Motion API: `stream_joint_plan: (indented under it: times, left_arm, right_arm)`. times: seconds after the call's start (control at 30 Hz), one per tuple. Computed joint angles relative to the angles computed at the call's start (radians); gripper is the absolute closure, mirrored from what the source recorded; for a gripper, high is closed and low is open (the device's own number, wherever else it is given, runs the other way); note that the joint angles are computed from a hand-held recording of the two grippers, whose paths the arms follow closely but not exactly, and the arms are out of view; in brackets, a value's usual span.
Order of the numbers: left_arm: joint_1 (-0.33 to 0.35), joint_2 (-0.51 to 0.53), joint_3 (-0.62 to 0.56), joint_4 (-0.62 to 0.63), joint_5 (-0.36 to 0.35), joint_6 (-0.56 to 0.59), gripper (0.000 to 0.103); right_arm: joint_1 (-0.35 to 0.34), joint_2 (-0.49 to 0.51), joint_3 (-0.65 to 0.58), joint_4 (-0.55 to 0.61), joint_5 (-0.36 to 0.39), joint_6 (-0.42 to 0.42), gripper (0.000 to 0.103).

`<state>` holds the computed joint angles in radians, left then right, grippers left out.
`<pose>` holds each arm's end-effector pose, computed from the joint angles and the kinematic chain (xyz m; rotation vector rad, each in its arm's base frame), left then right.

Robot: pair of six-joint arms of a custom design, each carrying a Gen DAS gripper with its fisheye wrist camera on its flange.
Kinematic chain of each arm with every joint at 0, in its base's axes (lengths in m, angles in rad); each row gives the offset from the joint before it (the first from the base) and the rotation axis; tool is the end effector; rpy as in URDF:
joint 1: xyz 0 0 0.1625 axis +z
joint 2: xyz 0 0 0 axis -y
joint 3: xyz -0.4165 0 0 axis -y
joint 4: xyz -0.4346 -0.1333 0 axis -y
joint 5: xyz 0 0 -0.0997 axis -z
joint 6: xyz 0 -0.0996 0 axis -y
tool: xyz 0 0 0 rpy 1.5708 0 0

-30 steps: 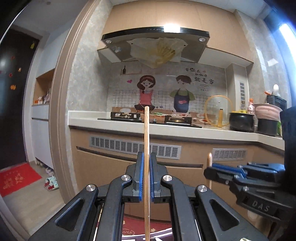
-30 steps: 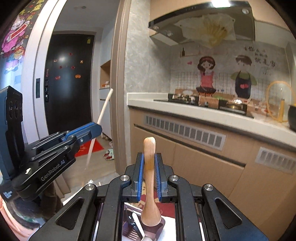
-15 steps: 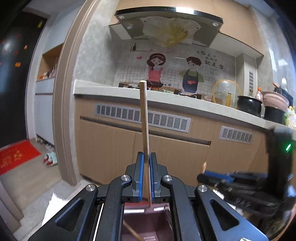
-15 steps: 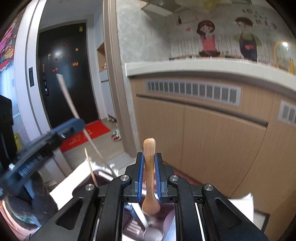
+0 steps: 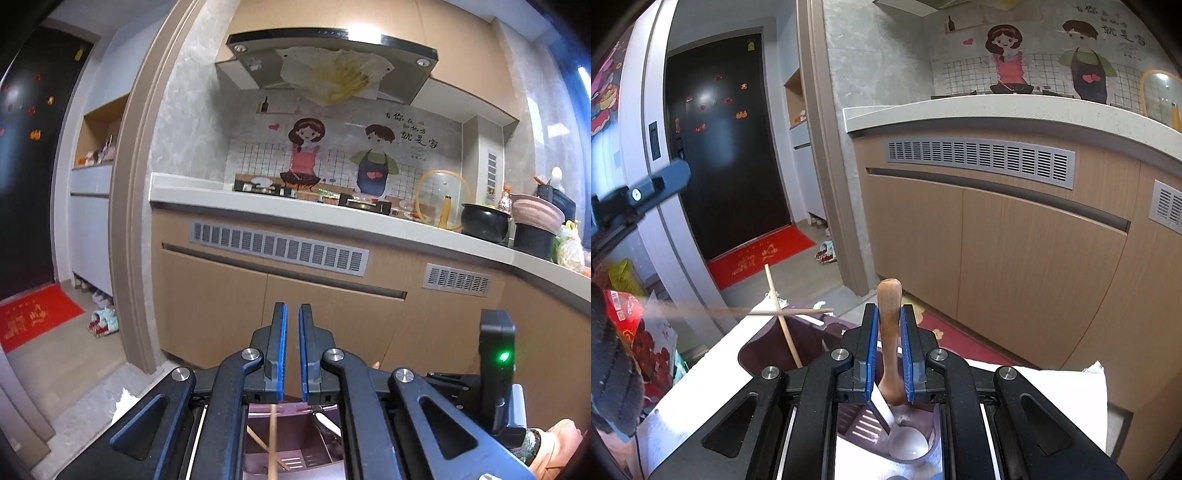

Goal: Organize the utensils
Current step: 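Carry the wooden spoon and chopstick over the purple holder and open both grippers, then grasp another wooden chopstick with the left gripper while the right grasps the grey translucent spoon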

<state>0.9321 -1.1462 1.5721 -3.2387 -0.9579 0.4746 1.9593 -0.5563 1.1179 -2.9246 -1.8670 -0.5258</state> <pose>-0.2504 -0.6569 0.4305 0.7290 2.1006 -1.6025 0.4220 -0.7559 0.1551 1.0036 -2.4084 1.0598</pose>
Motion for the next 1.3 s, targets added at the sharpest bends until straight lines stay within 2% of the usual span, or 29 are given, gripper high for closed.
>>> stream_joint_plan:
  times: [0.07, 0.13, 0.27, 0.33, 0.37, 0.4, 0.43, 0.5, 0.57, 0.6, 0.67, 0.8, 0.83, 0.93, 1.03, 1.13, 1.2, 1.23, 1.27, 1.3]
  left_arm:
    - [-0.005, -0.003, -0.005, 0.015, 0.009, -0.001, 0.098]
    - [0.0, -0.013, -0.01, 0.085, 0.013, -0.053, 0.098]
    - [0.014, -0.045, -0.005, 0.253, 0.039, -0.2, 0.097]
    - [0.022, -0.069, -0.001, 0.391, 0.076, -0.297, 0.076]
    - [0.028, -0.083, 0.008, 0.451, 0.089, -0.35, 0.05]
    - [0.033, -0.094, 0.012, 0.514, 0.097, -0.4, 0.034]
    - [0.039, -0.108, 0.021, 0.581, 0.107, -0.452, 0.033]
    - [0.047, -0.135, 0.042, 0.715, 0.141, -0.551, 0.033]
    - [0.053, -0.156, 0.06, 0.839, 0.171, -0.641, 0.033]
    - [0.057, -0.17, 0.069, 0.913, 0.176, -0.697, 0.033]
    - [0.073, -0.195, 0.079, 1.04, 0.143, -0.799, 0.033]
    - [0.103, -0.225, 0.094, 1.202, 0.086, -0.921, 0.035]
    - [0.113, -0.223, 0.093, 1.22, 0.065, -0.944, 0.035]
    - [0.134, -0.198, 0.082, 1.242, 0.027, -0.975, 0.046]
    - [0.141, -0.137, 0.046, 1.249, 0.088, -0.984, 0.053]
    - [0.129, -0.105, 0.059, 1.203, 0.194, -0.959, 0.058]
    - [0.118, -0.092, 0.076, 1.173, 0.25, -0.913, 0.077]
    - [0.111, -0.092, 0.097, 1.137, 0.276, -0.876, 0.081]
    - [0.107, -0.095, 0.112, 1.111, 0.28, -0.843, 0.088]
    - [0.102, -0.102, 0.13, 1.088, 0.277, -0.81, 0.091]
  right_arm:
    - [0.002, -0.003, 0.002, 0.003, -0.002, 0.003, 0.091]
    - [0.002, -0.005, -0.002, 0.03, -0.004, 0.009, 0.09]
    - [0.005, 0.022, -0.059, 0.177, -0.071, 0.048, 0.09]
    - [0.006, 0.031, -0.073, 0.236, -0.111, 0.064, 0.089]
    - [0.007, 0.027, -0.063, 0.235, -0.125, 0.063, 0.089]
    - [0.007, 0.02, -0.048, 0.226, -0.133, 0.059, 0.089]
    - [0.009, 0.01, -0.028, 0.212, -0.138, 0.052, 0.088]
    - [0.019, -0.023, 0.028, 0.165, -0.147, 0.028, 0.082]
    - [0.029, -0.056, 0.087, 0.122, -0.16, -0.001, 0.068]
    - [0.035, -0.071, 0.113, 0.108, -0.168, -0.014, 0.065]
    - [0.043, -0.111, 0.179, 0.082, -0.187, -0.035, 0.054]
    - [0.045, -0.186, 0.306, 0.066, -0.239, -0.026, 0.049]
    - [0.044, -0.198, 0.327, 0.065, -0.249, -0.02, 0.049]
    - [0.04, -0.234, 0.414, 0.036, -0.293, -0.008, 0.048]
    - [0.028, -0.267, 0.475, 0.05, -0.293, 0.042, 0.048]
    - [0.014, -0.296, 0.524, 0.048, -0.287, 0.072, 0.048]
    - [0.005, -0.309, 0.54, 0.044, -0.281, 0.086, 0.049]
    - [0.003, -0.314, 0.549, 0.041, -0.279, 0.09, 0.048]
    - [-0.001, -0.32, 0.556, 0.039, -0.277, 0.095, 0.048]
    - [-0.004, -0.324, 0.559, 0.038, -0.275, 0.098, 0.048]
